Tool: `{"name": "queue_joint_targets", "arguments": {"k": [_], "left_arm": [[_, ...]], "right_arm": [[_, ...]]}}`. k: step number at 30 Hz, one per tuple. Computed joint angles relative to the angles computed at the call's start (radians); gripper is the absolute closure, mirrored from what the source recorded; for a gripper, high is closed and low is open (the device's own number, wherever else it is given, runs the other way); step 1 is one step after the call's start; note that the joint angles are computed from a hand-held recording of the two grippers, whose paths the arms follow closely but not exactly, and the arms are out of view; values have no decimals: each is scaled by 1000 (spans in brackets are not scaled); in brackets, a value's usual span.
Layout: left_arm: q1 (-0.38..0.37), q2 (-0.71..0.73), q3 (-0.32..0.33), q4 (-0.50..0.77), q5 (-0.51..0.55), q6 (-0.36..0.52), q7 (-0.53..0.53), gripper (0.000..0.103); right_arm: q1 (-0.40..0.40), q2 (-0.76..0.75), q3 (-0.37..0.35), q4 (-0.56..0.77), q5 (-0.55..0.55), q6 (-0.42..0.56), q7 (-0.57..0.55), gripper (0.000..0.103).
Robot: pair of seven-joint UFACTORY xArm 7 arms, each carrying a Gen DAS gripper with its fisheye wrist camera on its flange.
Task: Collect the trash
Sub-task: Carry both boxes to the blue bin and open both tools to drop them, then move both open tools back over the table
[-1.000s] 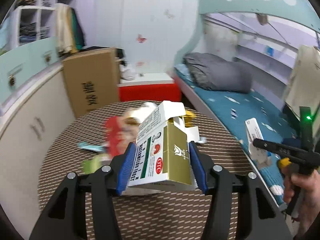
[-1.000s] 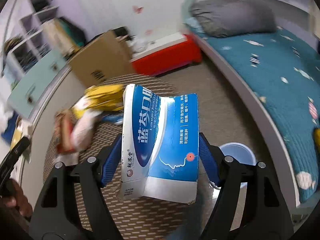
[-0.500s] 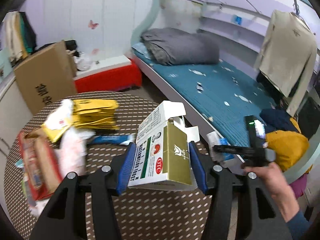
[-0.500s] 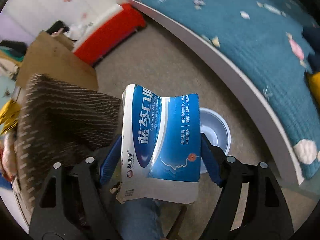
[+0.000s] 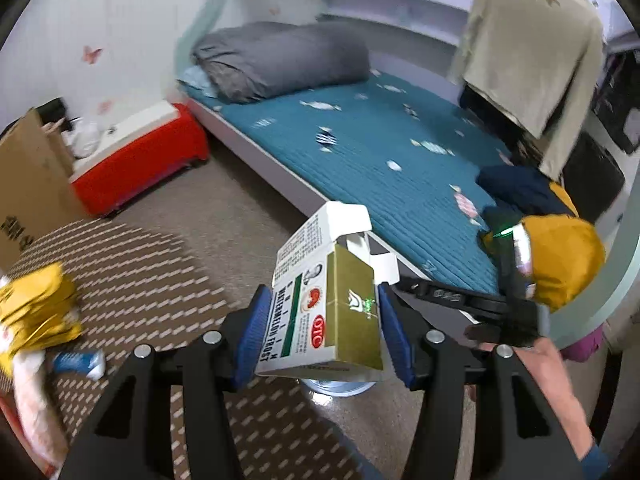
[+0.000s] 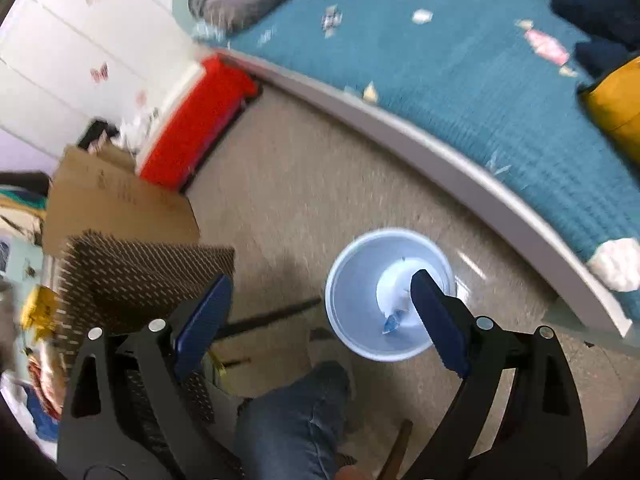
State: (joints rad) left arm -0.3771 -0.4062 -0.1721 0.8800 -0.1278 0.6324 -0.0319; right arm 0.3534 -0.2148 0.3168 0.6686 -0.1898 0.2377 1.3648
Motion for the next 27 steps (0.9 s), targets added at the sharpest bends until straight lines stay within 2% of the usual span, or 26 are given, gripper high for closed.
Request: {"name": "queue_joint_targets", "arguments": {"k": [3,6,7,8,9,13,18,22,27], "left_arm": [[-13,83,-11,48,0,1,15,50],[-31,164,-15,99,-12,19,51,48],[-33,192,-21,119,-4,29,59,43],[-30,216,-32,135,23,37,46,22],[-24,228,-43,144,56,44,21,10],[-18,229,-42,142,88,34,-26,10],[1,130,-26,83,89,9,-63,10],[18,25,-22,30,110,-8,-81,9],[24,-106,4,-28,68,-23,-90,9]], "right_arm": [[-45,-132,40,-38,-58,39,71,11],[-69,-219,58,-49,-67,73,79,10],[-77,-249,65,-47,-70,92,78,9],[-83,-266,69,-46,-69,100,74,8],[-90,-298,78,-45,-73,114,74,8],[-117,-335,111,-22,-78,147,71,6],[-143,-357,158,10,-100,179,82,6],[-195,-361,243,91,-181,276,110,6],[-173,-331,261,188,-227,362,96,6]]}}
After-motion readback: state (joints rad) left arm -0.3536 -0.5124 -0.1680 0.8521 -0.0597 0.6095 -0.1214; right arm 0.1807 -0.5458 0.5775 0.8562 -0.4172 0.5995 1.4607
